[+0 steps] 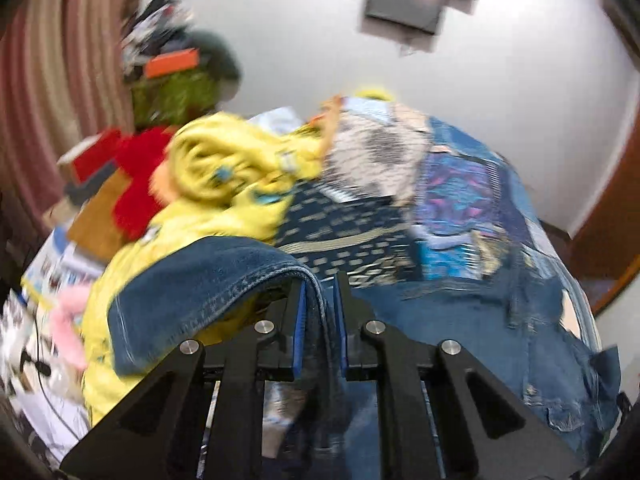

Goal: Fold large clothes

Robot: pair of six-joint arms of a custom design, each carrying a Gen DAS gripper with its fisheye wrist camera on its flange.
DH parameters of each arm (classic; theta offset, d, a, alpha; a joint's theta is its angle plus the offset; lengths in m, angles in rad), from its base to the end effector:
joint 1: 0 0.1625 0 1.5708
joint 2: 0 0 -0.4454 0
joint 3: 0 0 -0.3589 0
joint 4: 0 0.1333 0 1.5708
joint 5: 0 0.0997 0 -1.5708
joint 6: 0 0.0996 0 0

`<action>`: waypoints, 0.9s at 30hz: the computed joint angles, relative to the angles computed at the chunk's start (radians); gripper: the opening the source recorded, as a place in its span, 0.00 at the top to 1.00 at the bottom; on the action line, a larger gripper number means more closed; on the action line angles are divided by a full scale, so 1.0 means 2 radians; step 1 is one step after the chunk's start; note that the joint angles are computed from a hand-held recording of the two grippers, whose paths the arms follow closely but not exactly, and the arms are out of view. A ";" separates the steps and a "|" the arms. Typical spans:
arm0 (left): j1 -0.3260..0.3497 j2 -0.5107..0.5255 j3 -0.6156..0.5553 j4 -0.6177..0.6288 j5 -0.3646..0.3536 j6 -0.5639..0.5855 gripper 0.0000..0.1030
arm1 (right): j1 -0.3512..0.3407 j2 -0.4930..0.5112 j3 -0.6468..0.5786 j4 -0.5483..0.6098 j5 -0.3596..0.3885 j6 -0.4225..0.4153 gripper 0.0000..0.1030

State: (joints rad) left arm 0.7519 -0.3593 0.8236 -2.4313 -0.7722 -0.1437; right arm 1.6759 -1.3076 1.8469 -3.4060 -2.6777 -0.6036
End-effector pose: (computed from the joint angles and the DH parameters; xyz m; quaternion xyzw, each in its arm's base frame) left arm -0.4859 -0.7346 0.1328 0.2270 0.8777 -0.3372 0.2539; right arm 0.0958 -0.4864 0.4921 -0.0622 -0.7462 0.3942 0.5328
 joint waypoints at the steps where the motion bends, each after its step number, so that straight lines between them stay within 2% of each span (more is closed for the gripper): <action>1: -0.006 0.007 -0.005 -0.002 -0.001 0.018 0.88 | -0.005 -0.005 0.003 -0.002 -0.009 0.002 0.00; 3: -0.017 0.023 -0.010 0.004 0.004 0.050 0.88 | -0.017 -0.015 0.012 0.005 -0.025 0.009 0.00; 5: -0.025 0.034 -0.013 0.021 -0.002 0.059 0.88 | -0.029 -0.026 0.022 0.012 -0.038 0.014 0.00; 9: -0.029 0.049 -0.017 0.089 -0.063 0.045 0.88 | -0.053 -0.052 0.043 0.029 -0.048 0.035 0.00; 11: -0.032 0.053 -0.012 0.111 -0.087 0.042 0.88 | -0.068 -0.070 0.054 0.051 -0.046 0.061 0.00; 14: -0.038 0.060 -0.004 0.139 -0.115 0.037 0.88 | -0.088 -0.108 0.075 0.119 -0.021 0.131 0.00; 18: -0.041 0.061 0.009 0.180 -0.157 0.007 0.83 | -0.119 -0.155 0.089 0.205 0.044 0.220 0.00; 19: -0.042 0.054 0.023 0.173 -0.161 0.003 0.79 | -0.123 -0.168 0.089 0.234 0.061 0.252 0.00; 21: -0.042 0.037 0.051 0.152 -0.164 -0.010 0.65 | -0.120 -0.173 0.088 0.250 0.072 0.278 0.00; 22: -0.041 0.028 0.063 0.141 -0.162 -0.018 0.49 | -0.116 -0.174 0.088 0.250 0.072 0.279 0.00; 23: -0.040 0.015 0.080 0.124 -0.157 -0.029 0.39 | -0.110 -0.169 0.085 0.244 0.069 0.275 0.00; 27: -0.029 -0.026 0.123 0.073 -0.130 -0.069 0.31 | -0.069 -0.151 0.071 0.217 0.054 0.241 0.00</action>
State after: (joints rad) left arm 0.6932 -0.4105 1.0694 -2.2856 -1.0323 -0.2809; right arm 1.5385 -1.6087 1.9895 -2.9721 -2.5690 -0.1207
